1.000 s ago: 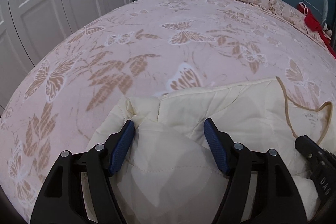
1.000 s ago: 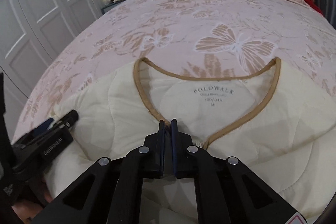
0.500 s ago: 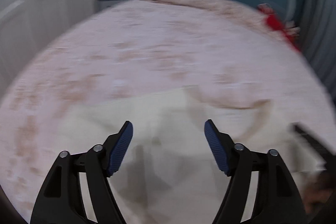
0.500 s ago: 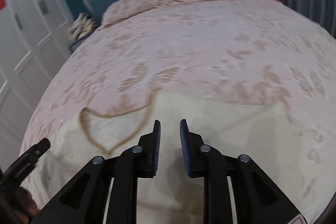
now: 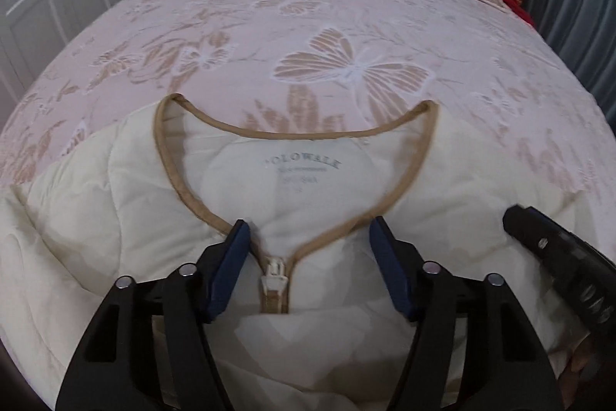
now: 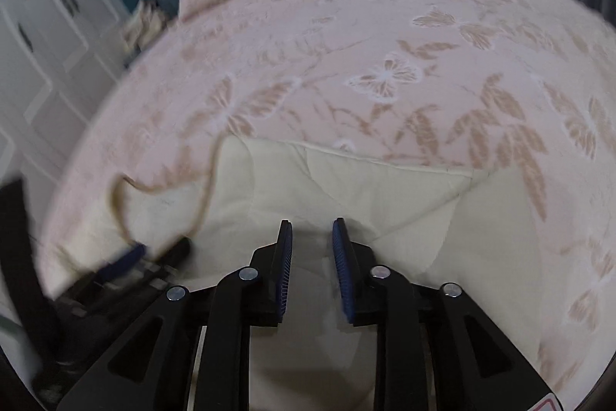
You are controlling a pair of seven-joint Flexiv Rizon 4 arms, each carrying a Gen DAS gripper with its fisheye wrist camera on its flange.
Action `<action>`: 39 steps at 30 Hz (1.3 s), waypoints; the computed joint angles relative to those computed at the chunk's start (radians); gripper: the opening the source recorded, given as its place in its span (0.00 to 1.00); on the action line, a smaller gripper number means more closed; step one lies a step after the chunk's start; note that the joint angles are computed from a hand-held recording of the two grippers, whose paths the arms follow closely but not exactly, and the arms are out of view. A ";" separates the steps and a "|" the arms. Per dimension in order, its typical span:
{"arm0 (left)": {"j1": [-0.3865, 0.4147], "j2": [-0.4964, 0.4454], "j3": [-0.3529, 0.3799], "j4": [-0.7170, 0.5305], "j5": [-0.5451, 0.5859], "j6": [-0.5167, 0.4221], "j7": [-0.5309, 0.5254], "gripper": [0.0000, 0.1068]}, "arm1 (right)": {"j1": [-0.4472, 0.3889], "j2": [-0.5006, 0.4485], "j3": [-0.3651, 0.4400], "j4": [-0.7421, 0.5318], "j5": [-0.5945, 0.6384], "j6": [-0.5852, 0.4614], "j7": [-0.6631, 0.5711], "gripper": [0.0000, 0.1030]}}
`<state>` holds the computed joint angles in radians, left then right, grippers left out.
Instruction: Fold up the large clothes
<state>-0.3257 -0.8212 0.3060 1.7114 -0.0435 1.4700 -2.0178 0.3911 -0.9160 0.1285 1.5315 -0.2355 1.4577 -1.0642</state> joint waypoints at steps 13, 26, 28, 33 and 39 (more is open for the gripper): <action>-0.068 0.056 0.200 0.102 -0.030 0.074 -0.026 0.51 | 0.060 0.037 -0.012 0.031 -0.099 0.126 0.035 0.21; -0.085 -0.050 0.269 0.033 0.066 0.001 -0.118 0.54 | 0.117 -0.074 -0.003 -0.092 -0.047 -0.007 -0.048 0.11; -0.080 -0.048 0.267 0.032 0.072 0.002 -0.122 0.55 | 0.118 -0.074 -0.006 -0.088 -0.042 0.005 -0.043 0.10; -0.214 -0.029 0.381 0.179 -0.113 0.130 -0.090 0.57 | 0.300 0.011 -0.293 0.089 -0.078 0.181 0.181 0.21; -0.582 0.143 0.623 0.636 -0.231 0.498 -0.117 0.72 | 0.319 0.293 -0.158 0.536 0.279 0.613 -0.242 0.28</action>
